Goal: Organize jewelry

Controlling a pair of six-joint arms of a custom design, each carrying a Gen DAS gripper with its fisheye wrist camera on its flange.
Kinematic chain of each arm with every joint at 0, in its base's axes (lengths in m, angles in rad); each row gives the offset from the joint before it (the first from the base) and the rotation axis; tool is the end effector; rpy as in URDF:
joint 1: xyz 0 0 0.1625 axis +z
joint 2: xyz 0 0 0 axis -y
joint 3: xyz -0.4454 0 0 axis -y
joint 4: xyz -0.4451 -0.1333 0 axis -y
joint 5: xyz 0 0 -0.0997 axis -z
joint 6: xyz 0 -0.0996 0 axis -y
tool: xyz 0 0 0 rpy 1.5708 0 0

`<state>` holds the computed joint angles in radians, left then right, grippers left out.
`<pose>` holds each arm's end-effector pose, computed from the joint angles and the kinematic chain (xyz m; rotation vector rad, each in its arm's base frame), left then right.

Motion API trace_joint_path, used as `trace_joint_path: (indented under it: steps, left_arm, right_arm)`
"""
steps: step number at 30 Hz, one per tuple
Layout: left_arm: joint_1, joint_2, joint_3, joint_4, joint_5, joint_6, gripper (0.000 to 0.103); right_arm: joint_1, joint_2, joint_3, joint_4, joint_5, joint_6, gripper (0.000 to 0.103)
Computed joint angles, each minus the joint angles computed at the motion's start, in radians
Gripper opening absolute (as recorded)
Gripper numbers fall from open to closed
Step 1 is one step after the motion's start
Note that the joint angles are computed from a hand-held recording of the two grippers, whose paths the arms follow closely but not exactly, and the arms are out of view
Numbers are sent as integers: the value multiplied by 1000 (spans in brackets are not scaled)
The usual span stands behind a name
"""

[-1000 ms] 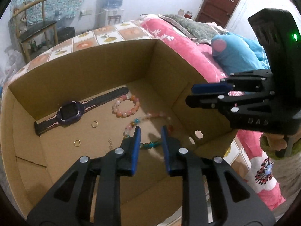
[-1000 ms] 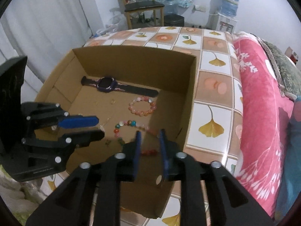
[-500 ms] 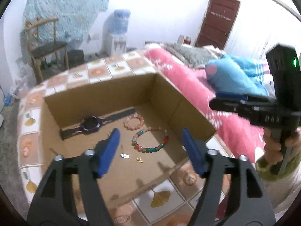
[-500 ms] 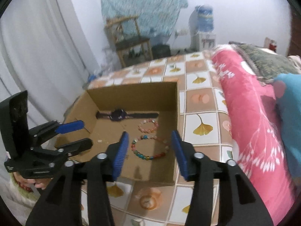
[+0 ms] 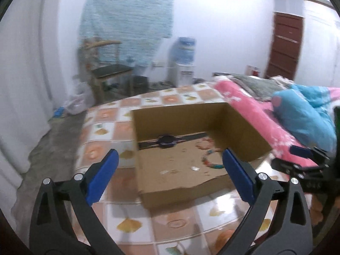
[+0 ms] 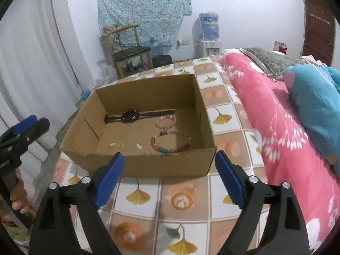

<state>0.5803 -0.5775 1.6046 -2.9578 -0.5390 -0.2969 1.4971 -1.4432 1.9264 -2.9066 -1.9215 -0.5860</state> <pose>-0.4778 -0.5748 0.0120 0.5531 2.2219 -1.1067 0.0556 -0.5926 0.4110 0.4215 -2.3718 0.8939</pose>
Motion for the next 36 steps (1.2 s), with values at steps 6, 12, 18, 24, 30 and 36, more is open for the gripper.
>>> trace_joint_path:
  steps: [6,12,18,24,30,36]
  left_arm:
    - [-19,-19,27,159,129,-178,95]
    - [-20,-36,-5,608,211,-559,95]
    - [-8,-32,-50,857,122,-745,95]
    - [-12,-15,-65,909,83,-819,95]
    - [1,0,-104,950,36,-848,95]
    - [1,6,-115,947,25,-843,95]
  right_arm:
    - [30,10,46,-102,-43,-70,93]
    - [46,23,64,-113,-75,-83,95]
    - [49,49,38,-50,-143,-23,95]
    - [39,53,20,-10,-163,30,95]
    - [41,50,13,-5,-171,35,95]
    - [41,49,12,-2,-170,33,95]
